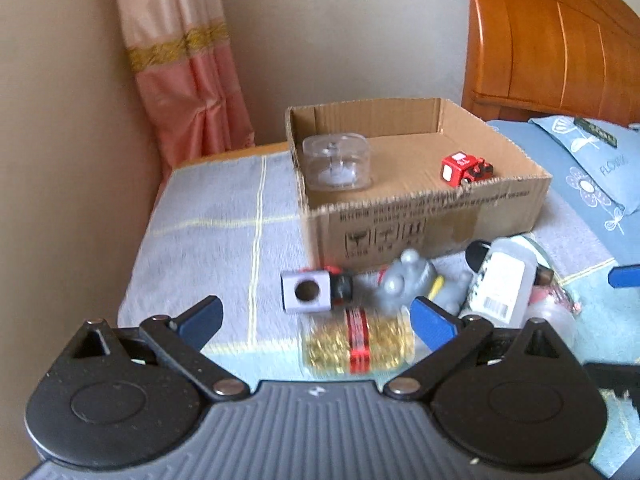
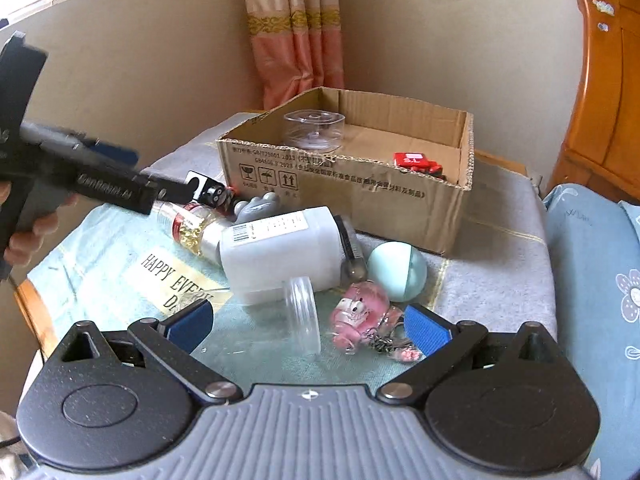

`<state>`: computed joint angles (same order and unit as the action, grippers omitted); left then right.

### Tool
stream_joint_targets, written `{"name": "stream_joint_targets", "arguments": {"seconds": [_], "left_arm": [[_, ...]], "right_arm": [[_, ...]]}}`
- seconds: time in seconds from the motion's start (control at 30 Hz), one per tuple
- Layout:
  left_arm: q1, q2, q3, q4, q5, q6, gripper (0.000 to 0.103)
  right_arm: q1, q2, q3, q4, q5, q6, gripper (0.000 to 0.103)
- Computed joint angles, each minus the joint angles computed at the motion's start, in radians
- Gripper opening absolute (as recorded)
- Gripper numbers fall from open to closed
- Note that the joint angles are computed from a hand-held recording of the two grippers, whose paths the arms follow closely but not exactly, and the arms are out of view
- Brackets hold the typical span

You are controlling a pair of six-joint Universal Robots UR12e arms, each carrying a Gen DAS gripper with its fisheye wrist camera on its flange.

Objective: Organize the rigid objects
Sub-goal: 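Move the right tool toward the pink keychain charm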

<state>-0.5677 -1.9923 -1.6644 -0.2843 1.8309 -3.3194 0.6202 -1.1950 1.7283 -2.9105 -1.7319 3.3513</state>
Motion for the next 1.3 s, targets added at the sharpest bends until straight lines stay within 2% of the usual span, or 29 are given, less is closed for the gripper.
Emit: {"name": "stream_joint_targets", "arguments": {"seconds": [0.1, 0.23, 0.33, 0.47, 0.6, 0.67, 0.8, 0.83, 0.93, 1.13, 1.2, 1.3], "left_arm": [[-0.001, 0.004, -0.016, 0.002, -0.012, -0.035, 0.100], [-0.004, 0.000, -0.015, -0.014, -0.016, -0.046, 0.100], [-0.004, -0.002, -0.013, -0.015, -0.021, -0.054, 0.100], [-0.004, -0.001, -0.014, -0.014, -0.028, -0.071, 0.100], [-0.005, -0.005, -0.011, -0.013, -0.030, -0.072, 0.100], [-0.005, -0.007, -0.009, -0.019, -0.031, -0.072, 0.100], [-0.005, -0.011, -0.003, -0.033, -0.030, -0.073, 0.100], [-0.006, -0.012, -0.003, -0.036, -0.029, -0.076, 0.100], [-0.005, -0.013, -0.002, -0.042, -0.038, -0.083, 0.100], [-0.007, -0.019, 0.001, -0.041, -0.047, -0.074, 0.100], [-0.007, -0.021, 0.003, -0.046, -0.049, -0.077, 0.100], [-0.004, -0.023, 0.004, -0.050, -0.065, -0.083, 0.100]], "right_arm": [[-0.001, -0.001, 0.012, -0.027, -0.036, 0.045, 0.103], [-0.005, -0.004, 0.025, -0.026, -0.113, 0.093, 0.103], [-0.013, -0.014, 0.043, -0.014, -0.129, 0.096, 0.103], [-0.026, -0.011, 0.048, 0.059, -0.119, 0.030, 0.103], [-0.037, 0.001, 0.036, 0.131, -0.060, -0.001, 0.103], [-0.048, 0.004, 0.038, 0.126, -0.007, -0.002, 0.103], [-0.045, 0.010, 0.028, 0.137, 0.000, -0.017, 0.103], [-0.048, 0.010, 0.033, 0.120, 0.006, -0.027, 0.103], [-0.053, 0.004, 0.089, -0.011, 0.025, -0.071, 0.103], [-0.060, 0.005, 0.149, -0.179, 0.046, -0.124, 0.103], [-0.065, 0.006, 0.146, -0.177, 0.058, -0.138, 0.103], [-0.077, -0.001, 0.124, -0.107, 0.093, -0.167, 0.103]]}}
